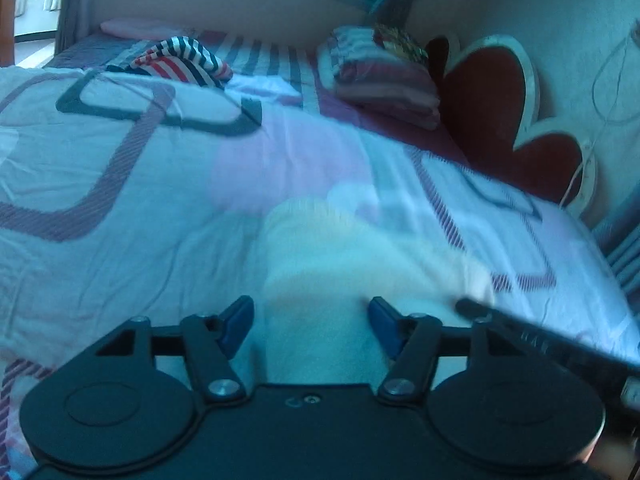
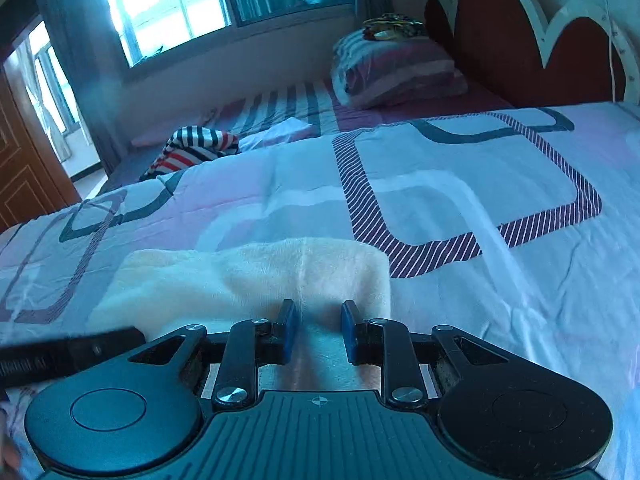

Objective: Fold small clothes

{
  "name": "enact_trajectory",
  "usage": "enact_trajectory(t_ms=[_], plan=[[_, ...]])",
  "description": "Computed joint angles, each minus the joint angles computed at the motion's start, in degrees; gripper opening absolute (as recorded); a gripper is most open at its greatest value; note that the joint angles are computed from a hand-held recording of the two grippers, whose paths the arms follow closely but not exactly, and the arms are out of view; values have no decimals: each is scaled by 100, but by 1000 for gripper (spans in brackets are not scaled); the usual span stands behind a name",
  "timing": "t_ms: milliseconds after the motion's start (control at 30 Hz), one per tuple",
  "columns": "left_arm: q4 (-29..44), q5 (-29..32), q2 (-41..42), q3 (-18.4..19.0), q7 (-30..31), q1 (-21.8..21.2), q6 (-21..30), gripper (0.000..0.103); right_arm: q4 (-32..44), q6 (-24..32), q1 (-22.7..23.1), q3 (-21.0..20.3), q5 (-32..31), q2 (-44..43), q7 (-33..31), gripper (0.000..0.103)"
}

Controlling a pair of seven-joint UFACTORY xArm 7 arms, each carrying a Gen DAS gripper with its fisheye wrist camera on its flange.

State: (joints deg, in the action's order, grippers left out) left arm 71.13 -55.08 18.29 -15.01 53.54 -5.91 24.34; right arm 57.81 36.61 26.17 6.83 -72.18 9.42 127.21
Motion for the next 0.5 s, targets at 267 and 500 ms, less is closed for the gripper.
enact_trajectory(t_ms=[267, 500], plan=[[807, 1155, 817, 216, -1586, -310, -214, 63, 374, 102, -140, 3, 6, 272, -214, 23], [495, 1366, 713, -304, -1367, 65, -676, 63, 209, -108, -86, -197, -230, 284, 175, 23]])
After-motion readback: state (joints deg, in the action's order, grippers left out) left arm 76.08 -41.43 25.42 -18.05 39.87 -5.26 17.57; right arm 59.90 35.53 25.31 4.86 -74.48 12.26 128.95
